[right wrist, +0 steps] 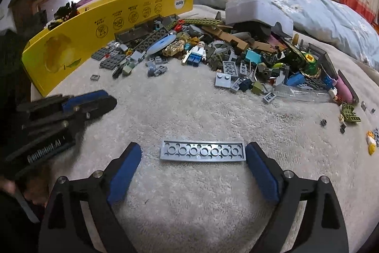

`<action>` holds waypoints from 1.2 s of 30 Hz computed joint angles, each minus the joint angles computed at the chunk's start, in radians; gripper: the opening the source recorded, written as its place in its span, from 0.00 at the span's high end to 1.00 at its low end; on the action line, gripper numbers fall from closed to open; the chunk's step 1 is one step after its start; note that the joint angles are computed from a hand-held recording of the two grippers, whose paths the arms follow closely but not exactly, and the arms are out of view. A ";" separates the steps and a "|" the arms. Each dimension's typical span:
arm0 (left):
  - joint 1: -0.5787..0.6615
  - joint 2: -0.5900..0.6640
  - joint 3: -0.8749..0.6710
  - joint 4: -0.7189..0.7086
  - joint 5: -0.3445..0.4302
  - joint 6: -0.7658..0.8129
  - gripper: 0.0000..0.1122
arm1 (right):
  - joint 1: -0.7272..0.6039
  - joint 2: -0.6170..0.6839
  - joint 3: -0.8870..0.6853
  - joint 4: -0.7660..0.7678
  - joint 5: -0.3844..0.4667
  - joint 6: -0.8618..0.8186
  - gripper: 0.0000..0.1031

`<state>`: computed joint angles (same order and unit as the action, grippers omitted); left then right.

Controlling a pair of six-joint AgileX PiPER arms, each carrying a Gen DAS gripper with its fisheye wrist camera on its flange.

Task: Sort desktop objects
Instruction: 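Grasp the long grey plate with the right tool while the left tool grasps a small grey piece, then carry the grey plate in the right tool and small piece in the left tool to the yellow box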

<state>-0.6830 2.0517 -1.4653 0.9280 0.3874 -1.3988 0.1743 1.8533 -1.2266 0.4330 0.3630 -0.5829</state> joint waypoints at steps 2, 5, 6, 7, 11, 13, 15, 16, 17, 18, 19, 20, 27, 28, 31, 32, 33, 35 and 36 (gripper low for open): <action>-0.036 0.028 -0.054 0.012 0.101 0.025 0.83 | 0.006 -0.007 0.019 0.004 -0.033 -0.001 0.13; -0.031 0.027 -0.047 0.031 0.087 -0.010 0.82 | -0.008 -0.010 0.026 0.079 -0.038 -0.054 0.17; -0.023 0.018 -0.029 0.043 0.060 -0.044 0.82 | -0.015 -0.009 0.024 0.100 -0.034 -0.064 0.19; -0.010 0.007 -0.006 0.053 0.021 -0.089 0.82 | -0.021 -0.006 0.018 0.119 -0.023 -0.076 0.19; -0.006 0.003 -0.005 0.028 0.005 -0.055 0.82 | -0.027 0.013 -0.019 0.102 0.025 -0.063 0.19; -0.016 0.007 0.007 0.123 0.007 -0.124 0.82 | -0.030 0.024 -0.039 0.093 0.050 -0.056 0.17; -0.010 0.003 0.023 0.166 -0.014 -0.172 0.82 | -0.025 0.024 -0.038 0.073 0.048 -0.040 0.17; -0.004 -0.001 0.037 0.208 -0.032 -0.232 0.83 | -0.024 0.022 -0.036 0.071 0.044 -0.038 0.18; 0.001 -0.003 0.048 0.240 -0.042 -0.282 0.84 | -0.023 0.020 -0.030 0.070 0.035 -0.036 0.19; 0.002 -0.006 0.053 0.249 -0.047 -0.293 0.84 | -0.022 0.012 -0.015 0.084 0.016 -0.046 0.24; -0.003 -0.001 0.045 0.244 -0.033 -0.264 0.85 | -0.021 0.000 0.007 0.096 -0.013 -0.051 0.34; -0.012 0.008 0.025 0.217 -0.008 -0.203 0.85 | -0.024 -0.008 0.020 0.115 -0.030 -0.061 0.38; -0.048 -0.007 0.058 0.382 0.078 -0.342 0.86 | -0.034 -0.023 0.037 0.181 -0.051 -0.101 0.39; -0.058 -0.013 0.069 0.425 0.096 -0.379 0.86 | -0.028 -0.029 0.043 0.157 -0.064 -0.078 0.39; -0.074 -0.051 0.109 0.510 0.112 -0.451 0.86 | -0.013 -0.070 0.075 0.066 -0.109 0.020 0.39; -0.074 -0.065 0.120 0.524 0.104 -0.465 0.86 | -0.008 -0.092 0.089 0.046 -0.122 0.046 0.39; -0.076 -0.083 0.134 0.544 0.098 -0.490 0.86 | -0.002 -0.118 0.105 0.038 -0.136 0.059 0.39; -0.081 -0.115 0.158 0.583 0.088 -0.535 0.86 | 0.012 -0.167 0.134 0.025 -0.173 0.084 0.39; -0.083 -0.132 0.170 0.602 0.085 -0.554 0.86 | 0.020 -0.197 0.152 0.024 -0.196 0.095 0.39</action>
